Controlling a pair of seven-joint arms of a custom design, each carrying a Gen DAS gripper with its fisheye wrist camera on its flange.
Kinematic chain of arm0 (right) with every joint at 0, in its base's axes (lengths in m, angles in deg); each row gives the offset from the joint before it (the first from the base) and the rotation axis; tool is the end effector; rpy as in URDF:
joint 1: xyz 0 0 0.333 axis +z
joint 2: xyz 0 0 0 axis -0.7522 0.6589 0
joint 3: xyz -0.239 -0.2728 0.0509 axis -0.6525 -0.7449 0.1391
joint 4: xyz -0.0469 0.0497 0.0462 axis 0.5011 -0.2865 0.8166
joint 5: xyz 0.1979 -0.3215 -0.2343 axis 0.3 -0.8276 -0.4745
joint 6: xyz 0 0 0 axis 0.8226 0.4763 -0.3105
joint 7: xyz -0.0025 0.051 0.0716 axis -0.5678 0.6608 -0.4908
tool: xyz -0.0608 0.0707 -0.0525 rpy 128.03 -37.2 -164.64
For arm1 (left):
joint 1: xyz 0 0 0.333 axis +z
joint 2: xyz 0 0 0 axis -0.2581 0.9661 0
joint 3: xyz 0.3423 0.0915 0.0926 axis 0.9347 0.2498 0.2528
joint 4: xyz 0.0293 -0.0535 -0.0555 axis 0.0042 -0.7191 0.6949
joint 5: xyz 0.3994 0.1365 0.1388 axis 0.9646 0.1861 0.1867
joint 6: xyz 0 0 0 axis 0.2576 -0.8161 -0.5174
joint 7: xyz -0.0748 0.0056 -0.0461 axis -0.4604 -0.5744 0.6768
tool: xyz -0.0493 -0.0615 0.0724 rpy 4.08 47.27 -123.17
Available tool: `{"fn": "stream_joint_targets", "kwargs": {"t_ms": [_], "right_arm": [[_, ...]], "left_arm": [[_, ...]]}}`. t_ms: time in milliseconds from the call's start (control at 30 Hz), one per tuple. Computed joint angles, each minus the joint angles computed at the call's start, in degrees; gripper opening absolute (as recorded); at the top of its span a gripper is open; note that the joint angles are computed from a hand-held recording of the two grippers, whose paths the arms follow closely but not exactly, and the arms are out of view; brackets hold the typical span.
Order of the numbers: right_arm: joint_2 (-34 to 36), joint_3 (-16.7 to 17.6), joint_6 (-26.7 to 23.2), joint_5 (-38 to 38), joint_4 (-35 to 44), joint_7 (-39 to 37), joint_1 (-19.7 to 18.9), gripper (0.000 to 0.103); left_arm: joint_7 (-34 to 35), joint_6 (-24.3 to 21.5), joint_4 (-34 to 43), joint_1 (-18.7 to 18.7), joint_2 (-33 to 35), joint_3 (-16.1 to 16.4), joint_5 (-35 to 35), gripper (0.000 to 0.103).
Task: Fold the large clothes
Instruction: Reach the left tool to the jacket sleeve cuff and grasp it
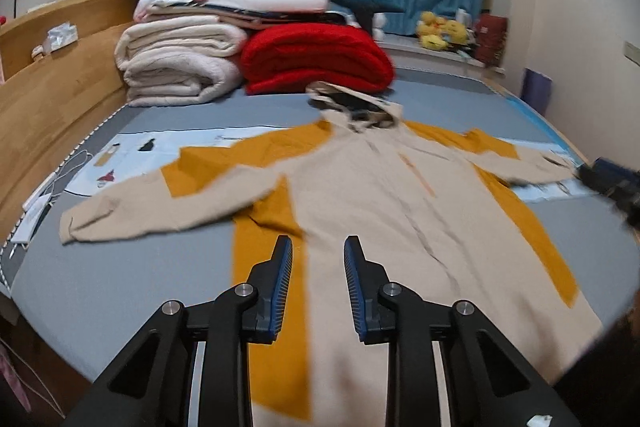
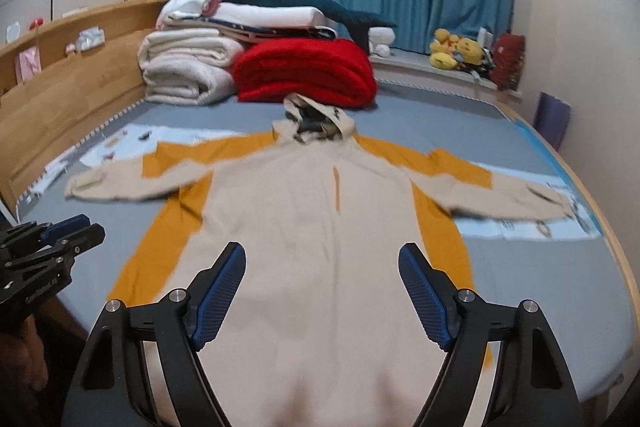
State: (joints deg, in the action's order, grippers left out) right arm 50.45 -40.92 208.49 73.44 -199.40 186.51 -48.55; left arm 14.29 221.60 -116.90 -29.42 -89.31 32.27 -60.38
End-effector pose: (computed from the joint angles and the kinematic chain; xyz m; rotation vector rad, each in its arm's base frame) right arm 0.4432 0.1537 0.6890 -1.6354 1.7565 -0.8430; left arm 0.4932 -0.2909 0.6362 -1.5241 1.9551 -0.9312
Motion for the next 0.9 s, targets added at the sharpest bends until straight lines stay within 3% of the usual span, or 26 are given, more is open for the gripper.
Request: {"fn": "stream_joint_targets", "kwargs": {"t_ms": [133,267,367,400,500,633,700,900], "right_arm": [[10.67,-1.37,4.71,-1.83,9.44,-1.84,-1.08,0.056],[20.06,-3.55,7.76,-4.41,17.71,-1.99,0.23,0.055],[24.29,-5.98,11.03,-5.05,19.00,-1.88,1.94,0.056],[25.41,-6.82,10.78,-4.54,19.09,-1.75,2.62,0.055],[29.38,-9.80,6.81,2.19,21.78,-7.18,5.64,0.056],[30.95,-12.34,8.04,-2.11,21.69,-6.84,7.21,0.059],[32.29,-13.34,7.54,-0.92,22.68,-7.41,7.42,0.076],[35.46,-15.22,3.66,3.77,25.50,-9.96,7.98,0.077]], "left_arm": [[1.31,-2.38,7.27,3.44,8.28,2.69,0.53,0.024],[-0.22,-4.88,12.72,6.88,15.50,4.78,2.23,0.024],[-1.94,-7.60,15.34,8.91,19.86,6.36,3.55,0.024],[-3.43,-10.10,17.05,9.66,21.87,7.12,3.83,0.024],[-6.76,-11.45,19.72,11.84,25.28,8.61,2.56,0.025],[-13.05,-15.00,23.17,13.95,29.21,10.50,3.09,0.038],[-15.36,-15.45,23.77,15.54,30.16,10.87,1.28,0.039],[-21.60,-15.20,24.05,19.38,31.69,11.46,-3.55,0.048]]}}
